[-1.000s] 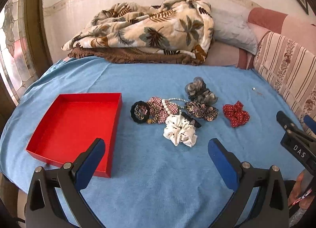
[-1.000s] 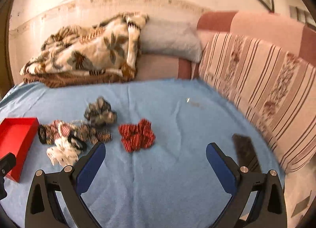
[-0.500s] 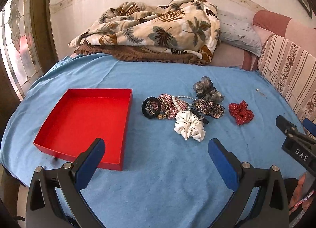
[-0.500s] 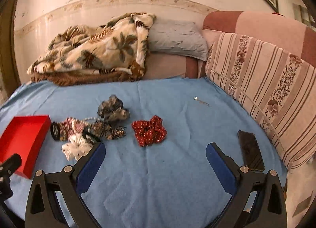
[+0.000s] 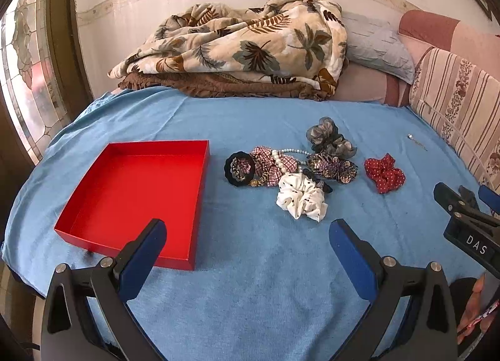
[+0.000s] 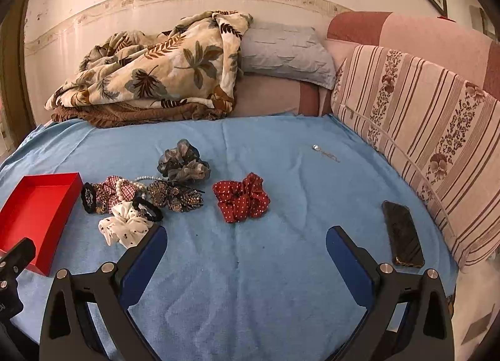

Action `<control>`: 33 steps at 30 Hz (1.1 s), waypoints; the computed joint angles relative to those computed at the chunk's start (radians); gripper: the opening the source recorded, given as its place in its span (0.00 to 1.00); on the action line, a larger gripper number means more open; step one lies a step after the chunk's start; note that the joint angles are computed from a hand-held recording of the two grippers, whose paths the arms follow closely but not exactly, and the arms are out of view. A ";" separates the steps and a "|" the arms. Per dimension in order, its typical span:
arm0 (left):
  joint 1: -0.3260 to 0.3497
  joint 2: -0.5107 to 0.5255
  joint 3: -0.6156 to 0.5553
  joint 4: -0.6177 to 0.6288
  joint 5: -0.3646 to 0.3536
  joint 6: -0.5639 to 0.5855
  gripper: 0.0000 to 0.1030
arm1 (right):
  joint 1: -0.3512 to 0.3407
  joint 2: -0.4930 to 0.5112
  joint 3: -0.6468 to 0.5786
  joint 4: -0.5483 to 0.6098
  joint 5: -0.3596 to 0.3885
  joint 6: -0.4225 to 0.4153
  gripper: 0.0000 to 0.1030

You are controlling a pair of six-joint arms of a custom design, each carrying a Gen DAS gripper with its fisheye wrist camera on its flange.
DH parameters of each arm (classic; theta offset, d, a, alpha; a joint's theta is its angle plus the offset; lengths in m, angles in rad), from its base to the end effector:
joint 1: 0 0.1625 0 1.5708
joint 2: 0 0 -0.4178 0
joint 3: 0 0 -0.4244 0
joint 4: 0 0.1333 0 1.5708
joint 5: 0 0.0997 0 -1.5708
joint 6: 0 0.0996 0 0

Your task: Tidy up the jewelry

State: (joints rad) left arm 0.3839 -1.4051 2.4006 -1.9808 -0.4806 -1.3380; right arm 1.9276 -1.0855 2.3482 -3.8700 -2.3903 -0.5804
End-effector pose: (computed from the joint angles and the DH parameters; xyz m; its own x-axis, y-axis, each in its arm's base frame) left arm -0.2484 -0.3394 0.1250 -0.6871 -0.1625 -0.7082 0.4519 0.6677 -0.5916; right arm 0.2079 -0.3845 0.1788 -0.6210 0.0318 0.7831 -0.6199 0.5915 -0.5156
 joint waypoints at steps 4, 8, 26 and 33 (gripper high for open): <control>0.017 0.011 -0.003 -0.016 -0.009 0.019 1.00 | -0.010 0.008 0.000 -0.003 0.005 -0.004 1.00; 0.042 0.007 -0.015 0.040 0.008 -0.014 1.00 | -0.038 -0.001 0.003 0.025 0.022 0.023 1.00; 0.282 0.191 -0.093 -0.614 -0.210 0.541 0.71 | -0.234 -0.054 -0.090 0.313 0.223 0.104 0.77; 0.382 0.327 -0.196 -0.692 -0.279 0.640 0.71 | -0.295 -0.016 -0.222 0.461 0.261 0.192 0.74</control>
